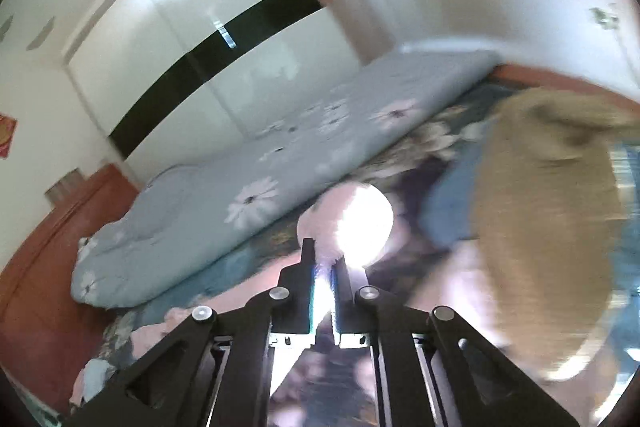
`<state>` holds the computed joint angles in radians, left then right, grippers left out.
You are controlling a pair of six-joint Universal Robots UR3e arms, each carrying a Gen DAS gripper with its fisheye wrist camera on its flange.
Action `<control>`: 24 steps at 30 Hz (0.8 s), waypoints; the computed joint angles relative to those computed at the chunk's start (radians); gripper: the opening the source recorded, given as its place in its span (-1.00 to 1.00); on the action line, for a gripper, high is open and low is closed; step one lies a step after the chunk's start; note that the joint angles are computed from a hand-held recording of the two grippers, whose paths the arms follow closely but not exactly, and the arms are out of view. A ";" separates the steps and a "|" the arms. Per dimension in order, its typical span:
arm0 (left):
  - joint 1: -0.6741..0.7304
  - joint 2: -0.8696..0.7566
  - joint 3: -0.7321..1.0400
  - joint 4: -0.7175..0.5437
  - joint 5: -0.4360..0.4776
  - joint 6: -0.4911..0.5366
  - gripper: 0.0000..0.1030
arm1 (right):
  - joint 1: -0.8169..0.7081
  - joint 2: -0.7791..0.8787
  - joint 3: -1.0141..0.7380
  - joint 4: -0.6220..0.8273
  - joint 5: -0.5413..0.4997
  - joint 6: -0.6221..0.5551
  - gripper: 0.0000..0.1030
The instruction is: Fold clothes
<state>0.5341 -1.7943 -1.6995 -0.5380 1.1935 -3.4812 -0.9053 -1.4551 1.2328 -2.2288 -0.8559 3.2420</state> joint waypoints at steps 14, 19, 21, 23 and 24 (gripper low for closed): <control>0.060 0.077 -0.121 -0.004 -0.110 0.062 -0.84 | -0.164 -0.166 0.493 -0.010 -0.051 -0.097 -0.85; 0.090 0.162 -0.123 -0.068 -0.093 0.112 -0.57 | -0.122 -0.207 0.427 0.012 -0.141 -0.105 -0.30; 0.088 0.187 -0.093 -0.103 -0.077 0.118 -0.52 | -0.123 -0.255 0.434 -0.013 -0.170 -0.097 -0.15; 0.039 0.121 0.036 -0.125 -0.082 0.091 -0.43 | -0.068 -0.280 0.410 -0.074 -0.306 -0.047 -0.02; 0.016 0.086 0.103 -0.139 -0.085 0.078 -0.31 | -0.031 -0.279 0.397 -0.113 -0.375 -0.026 -0.01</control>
